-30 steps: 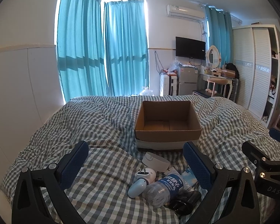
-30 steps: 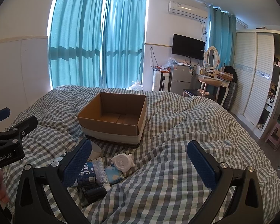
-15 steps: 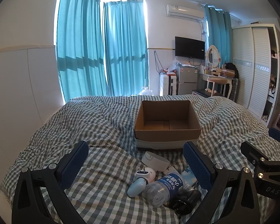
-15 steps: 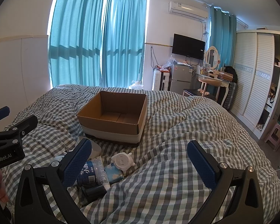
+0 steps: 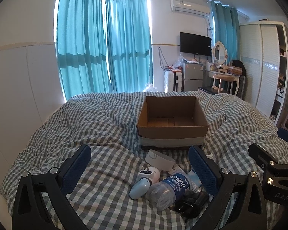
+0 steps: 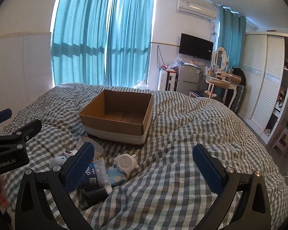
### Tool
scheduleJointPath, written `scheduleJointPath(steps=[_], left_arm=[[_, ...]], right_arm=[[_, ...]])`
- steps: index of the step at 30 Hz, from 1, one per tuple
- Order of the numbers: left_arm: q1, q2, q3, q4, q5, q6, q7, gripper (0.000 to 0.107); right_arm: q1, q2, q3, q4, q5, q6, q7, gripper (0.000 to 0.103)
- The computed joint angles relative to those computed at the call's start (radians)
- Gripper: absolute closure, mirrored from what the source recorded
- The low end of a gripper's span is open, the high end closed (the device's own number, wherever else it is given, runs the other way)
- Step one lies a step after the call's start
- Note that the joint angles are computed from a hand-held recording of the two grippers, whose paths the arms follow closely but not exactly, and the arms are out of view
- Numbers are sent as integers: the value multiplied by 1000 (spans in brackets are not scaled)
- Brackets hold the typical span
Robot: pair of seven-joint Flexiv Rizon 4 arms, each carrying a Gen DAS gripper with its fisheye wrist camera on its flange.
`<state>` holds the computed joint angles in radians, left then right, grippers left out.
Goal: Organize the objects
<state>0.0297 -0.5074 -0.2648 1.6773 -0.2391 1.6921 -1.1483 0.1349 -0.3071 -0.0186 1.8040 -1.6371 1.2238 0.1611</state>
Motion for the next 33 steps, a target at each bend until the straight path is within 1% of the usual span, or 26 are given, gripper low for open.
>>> scheduleJointPath(steps=[2, 4, 6, 11, 15, 17, 18, 20, 23, 27, 31, 33], left_arm=[[-11, -10, 14, -11, 0, -16, 0, 4], [-39, -23, 52, -31, -1, -36, -4, 4], [-52, -39, 68, -48, -2, -55, -2, 4], [-98, -90, 127, -111, -8, -121, -13, 4], [-165, -142, 230, -194, 8, -219, -58, 4], [-179, -170, 258, -240, 19, -281, -82, 4], [-179, -179, 260, -255, 24, -309, -89, 4], [-182, -201, 271, -293, 37, -364, -108, 4], [-184, -229, 292, -349, 57, -459, -148, 4], [-165, -234, 290, -360, 71, -535, -196, 4], [-146, -231, 271, -355, 96, -559, -175, 4], [-143, -237, 269, -360, 103, -570, -171, 4]], right_arm=[[-1, -9, -1, -4, 11, 4, -13, 0], [-1, -18, -5, -9, 20, 11, -18, 0], [-1, -31, -9, -17, 35, 20, -32, 0], [11, -71, -26, -45, 115, 30, -114, 0], [22, -108, -48, -67, 182, 41, -167, 0], [29, -131, -56, -80, 238, 49, -212, 1], [32, -144, -60, -86, 270, 57, -237, 1], [40, -168, -61, -102, 355, 63, -308, 1], [41, -211, -38, -142, 512, 57, -454, 1], [42, -276, 16, -223, 701, -1, -665, 3], [45, -351, 65, -322, 855, -70, -843, 8], [59, -381, 65, -367, 907, -116, -897, 14]])
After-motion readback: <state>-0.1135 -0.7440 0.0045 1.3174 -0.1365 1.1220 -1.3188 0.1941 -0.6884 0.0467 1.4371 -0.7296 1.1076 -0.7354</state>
